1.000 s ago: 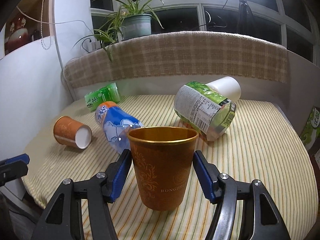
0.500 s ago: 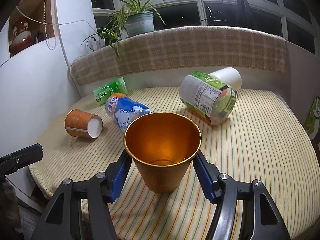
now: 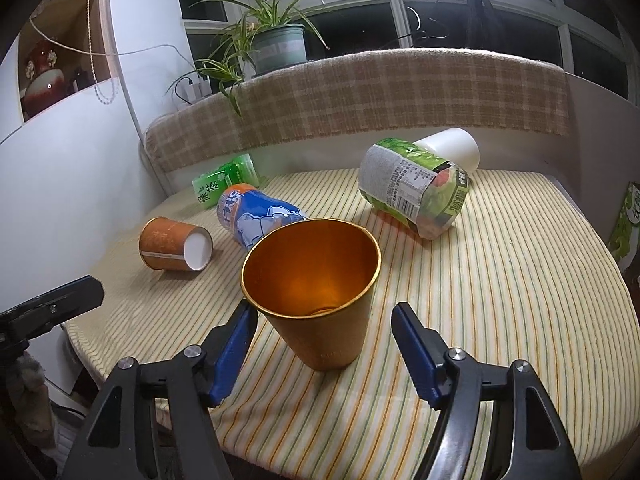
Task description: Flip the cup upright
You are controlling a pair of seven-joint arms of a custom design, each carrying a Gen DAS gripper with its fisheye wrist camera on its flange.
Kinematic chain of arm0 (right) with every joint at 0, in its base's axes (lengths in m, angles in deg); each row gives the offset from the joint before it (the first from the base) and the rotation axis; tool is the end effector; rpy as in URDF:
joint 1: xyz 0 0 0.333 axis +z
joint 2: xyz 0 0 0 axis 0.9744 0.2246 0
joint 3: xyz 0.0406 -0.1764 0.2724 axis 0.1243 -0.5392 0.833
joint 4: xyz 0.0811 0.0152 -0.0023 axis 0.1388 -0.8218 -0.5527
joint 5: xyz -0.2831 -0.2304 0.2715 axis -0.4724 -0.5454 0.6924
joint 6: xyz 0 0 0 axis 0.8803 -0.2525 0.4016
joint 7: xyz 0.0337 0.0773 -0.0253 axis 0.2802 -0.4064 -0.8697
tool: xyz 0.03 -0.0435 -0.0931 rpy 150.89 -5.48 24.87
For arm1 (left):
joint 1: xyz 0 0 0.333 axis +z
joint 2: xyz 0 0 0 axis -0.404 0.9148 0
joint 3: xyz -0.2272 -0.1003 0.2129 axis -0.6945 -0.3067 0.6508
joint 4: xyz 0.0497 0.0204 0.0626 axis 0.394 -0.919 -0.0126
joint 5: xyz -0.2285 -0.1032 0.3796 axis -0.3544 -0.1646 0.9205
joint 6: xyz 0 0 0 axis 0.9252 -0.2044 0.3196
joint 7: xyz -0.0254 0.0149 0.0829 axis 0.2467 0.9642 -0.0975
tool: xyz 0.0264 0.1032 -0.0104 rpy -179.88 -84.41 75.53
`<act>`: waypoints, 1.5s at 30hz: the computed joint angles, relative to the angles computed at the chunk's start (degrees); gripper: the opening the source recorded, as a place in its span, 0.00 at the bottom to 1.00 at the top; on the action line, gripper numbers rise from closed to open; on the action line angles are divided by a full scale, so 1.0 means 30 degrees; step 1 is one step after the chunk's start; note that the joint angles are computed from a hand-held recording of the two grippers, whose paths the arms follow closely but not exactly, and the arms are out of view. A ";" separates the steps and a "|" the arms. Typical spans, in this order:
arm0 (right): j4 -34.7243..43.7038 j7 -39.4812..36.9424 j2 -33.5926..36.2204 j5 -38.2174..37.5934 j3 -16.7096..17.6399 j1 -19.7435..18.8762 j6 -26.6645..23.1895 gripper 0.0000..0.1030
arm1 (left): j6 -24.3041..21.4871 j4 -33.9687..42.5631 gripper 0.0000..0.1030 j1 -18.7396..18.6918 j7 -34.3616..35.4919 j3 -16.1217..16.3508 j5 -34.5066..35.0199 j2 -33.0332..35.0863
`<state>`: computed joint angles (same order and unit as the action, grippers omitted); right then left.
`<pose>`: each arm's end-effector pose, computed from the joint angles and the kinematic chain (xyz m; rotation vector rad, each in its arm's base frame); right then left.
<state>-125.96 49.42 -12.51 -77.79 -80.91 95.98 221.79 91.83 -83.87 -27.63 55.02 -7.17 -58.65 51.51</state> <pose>0.7131 0.3152 0.5251 -1.7765 1.4203 -0.4211 0.6640 -0.1373 0.5611 -1.8790 1.6920 -1.0274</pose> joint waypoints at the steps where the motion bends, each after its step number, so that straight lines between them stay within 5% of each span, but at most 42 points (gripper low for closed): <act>1: -0.0196 -0.0063 -0.0159 0.0161 0.0082 -0.0087 0.0100 0.70 | 0.0105 0.0039 0.75 -0.0029 -0.0288 0.0036 0.0451 0.0029; 13: -0.2049 0.0544 -0.1884 0.0099 -0.0089 -0.0058 0.1290 0.70 | 0.1466 0.0801 0.75 -0.0275 -0.3226 0.0443 0.4925 0.0505; 17: -0.2401 0.0458 -0.2228 0.0307 0.0049 -0.0153 0.1654 0.70 | 0.2120 0.0981 0.75 -0.0463 -0.5567 0.0844 0.7923 0.0540; 20: -0.2634 0.0712 -0.2458 0.0173 -0.0067 -0.0041 0.1990 0.71 | 0.2563 0.1202 0.84 -0.0607 -0.8155 0.1235 1.0920 0.0558; 33: -0.3206 0.6543 -0.3035 -0.5709 -0.2749 0.1917 0.3561 0.94 | 0.2681 0.1869 1.00 -0.0368 -1.6236 0.1588 1.9668 0.0385; 45: -0.3096 1.0405 -0.3052 -0.9425 -0.3349 0.2017 0.3758 0.96 | 0.2220 0.1959 1.00 0.0003 -1.6670 0.1122 2.0193 0.0365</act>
